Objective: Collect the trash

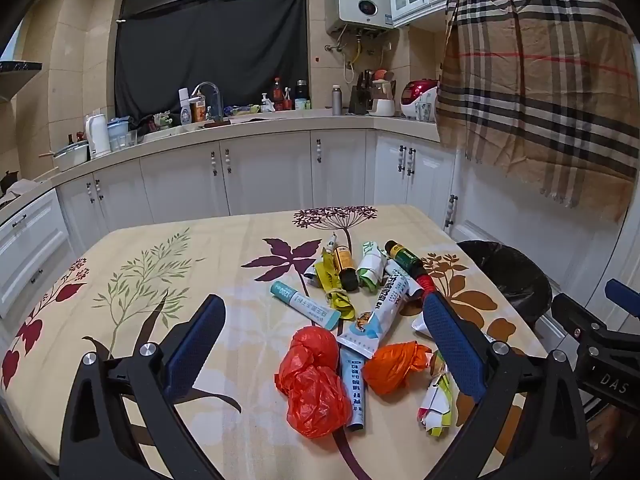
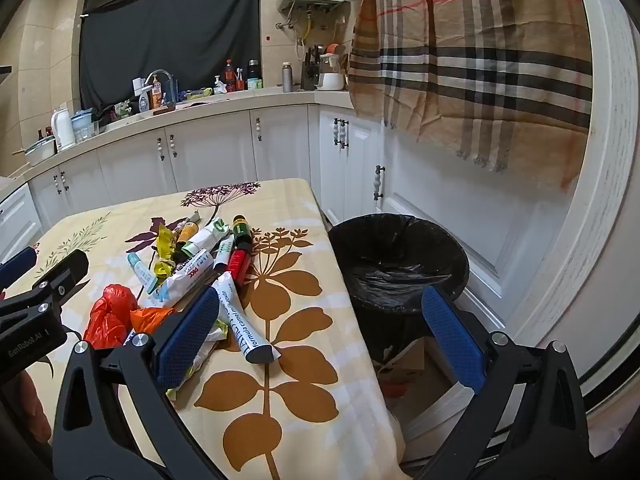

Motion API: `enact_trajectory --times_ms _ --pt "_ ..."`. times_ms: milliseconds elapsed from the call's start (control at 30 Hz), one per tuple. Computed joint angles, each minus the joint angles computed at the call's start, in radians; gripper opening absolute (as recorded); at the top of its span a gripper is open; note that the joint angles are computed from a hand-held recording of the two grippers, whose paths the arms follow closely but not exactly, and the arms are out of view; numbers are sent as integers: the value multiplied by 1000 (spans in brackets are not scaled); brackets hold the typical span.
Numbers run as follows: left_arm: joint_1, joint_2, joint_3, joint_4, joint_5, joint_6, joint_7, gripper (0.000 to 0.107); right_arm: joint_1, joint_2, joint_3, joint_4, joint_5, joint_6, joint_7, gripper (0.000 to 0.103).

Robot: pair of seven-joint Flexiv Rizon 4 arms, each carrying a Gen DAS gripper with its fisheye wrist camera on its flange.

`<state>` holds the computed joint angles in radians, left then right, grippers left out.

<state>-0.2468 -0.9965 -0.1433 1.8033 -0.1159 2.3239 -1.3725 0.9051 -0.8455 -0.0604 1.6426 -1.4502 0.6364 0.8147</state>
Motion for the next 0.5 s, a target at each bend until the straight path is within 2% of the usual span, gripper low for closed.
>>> enact_trajectory --times_ms 500 --pt "-12 2 9 11 -11 13 11 96 -2 0 1 2 -1 7 4 99"
